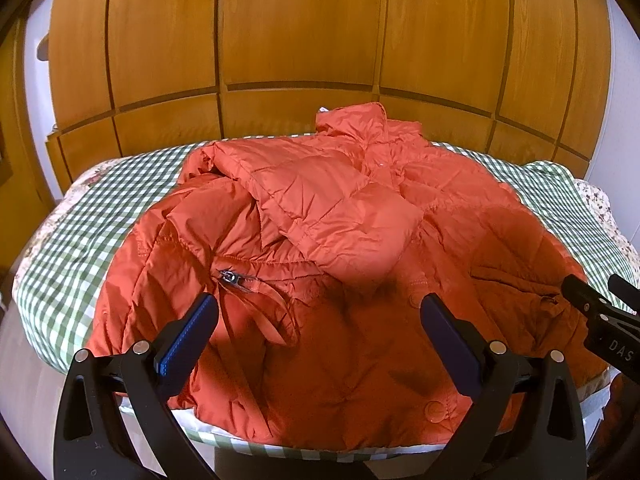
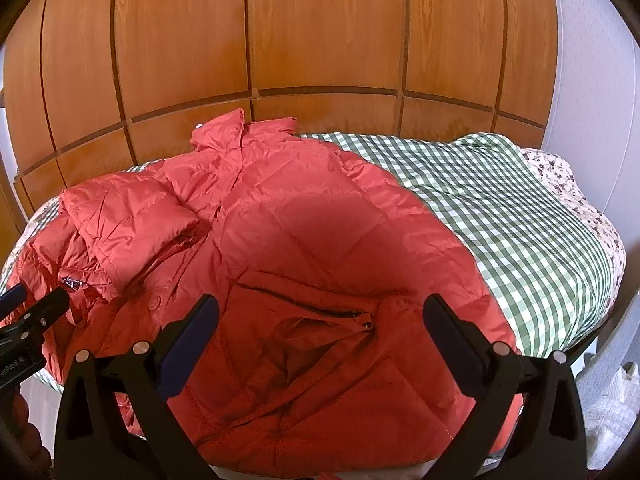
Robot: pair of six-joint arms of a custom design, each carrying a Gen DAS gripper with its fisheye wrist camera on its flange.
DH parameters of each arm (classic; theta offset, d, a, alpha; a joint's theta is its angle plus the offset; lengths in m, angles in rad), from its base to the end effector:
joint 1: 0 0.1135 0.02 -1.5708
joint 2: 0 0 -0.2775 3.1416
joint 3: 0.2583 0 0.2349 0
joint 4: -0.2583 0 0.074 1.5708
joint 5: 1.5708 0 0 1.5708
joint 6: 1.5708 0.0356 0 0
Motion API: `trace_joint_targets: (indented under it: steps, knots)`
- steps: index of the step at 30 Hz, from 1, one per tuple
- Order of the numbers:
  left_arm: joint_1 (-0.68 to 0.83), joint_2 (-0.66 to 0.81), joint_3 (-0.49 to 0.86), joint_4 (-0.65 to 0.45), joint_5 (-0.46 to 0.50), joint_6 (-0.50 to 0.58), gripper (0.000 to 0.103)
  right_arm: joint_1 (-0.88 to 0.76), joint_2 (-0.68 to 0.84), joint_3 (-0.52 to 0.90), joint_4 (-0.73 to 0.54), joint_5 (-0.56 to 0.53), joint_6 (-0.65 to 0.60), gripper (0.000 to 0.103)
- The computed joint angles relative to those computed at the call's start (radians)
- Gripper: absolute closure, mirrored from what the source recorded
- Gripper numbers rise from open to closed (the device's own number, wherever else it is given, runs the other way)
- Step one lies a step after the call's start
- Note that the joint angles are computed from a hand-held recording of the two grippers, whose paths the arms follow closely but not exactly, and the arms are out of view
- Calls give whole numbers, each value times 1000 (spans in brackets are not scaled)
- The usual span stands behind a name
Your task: Fold small clothes
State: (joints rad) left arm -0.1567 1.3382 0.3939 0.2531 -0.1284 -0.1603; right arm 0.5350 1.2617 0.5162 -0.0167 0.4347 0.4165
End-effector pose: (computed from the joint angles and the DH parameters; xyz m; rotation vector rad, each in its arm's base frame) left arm 0.2200 -0.0301 0.1651 -0.0722 2.2542 -0.0243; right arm 0.1969 0.0993 0.1945 0.0786 2.2462 -0.0008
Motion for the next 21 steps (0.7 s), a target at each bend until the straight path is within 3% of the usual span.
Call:
trace_joint_targets:
  steps: [21]
  knots:
    - [13,11,-1,5,23,-5,3,-6,11,-5,7,-5,-3,2]
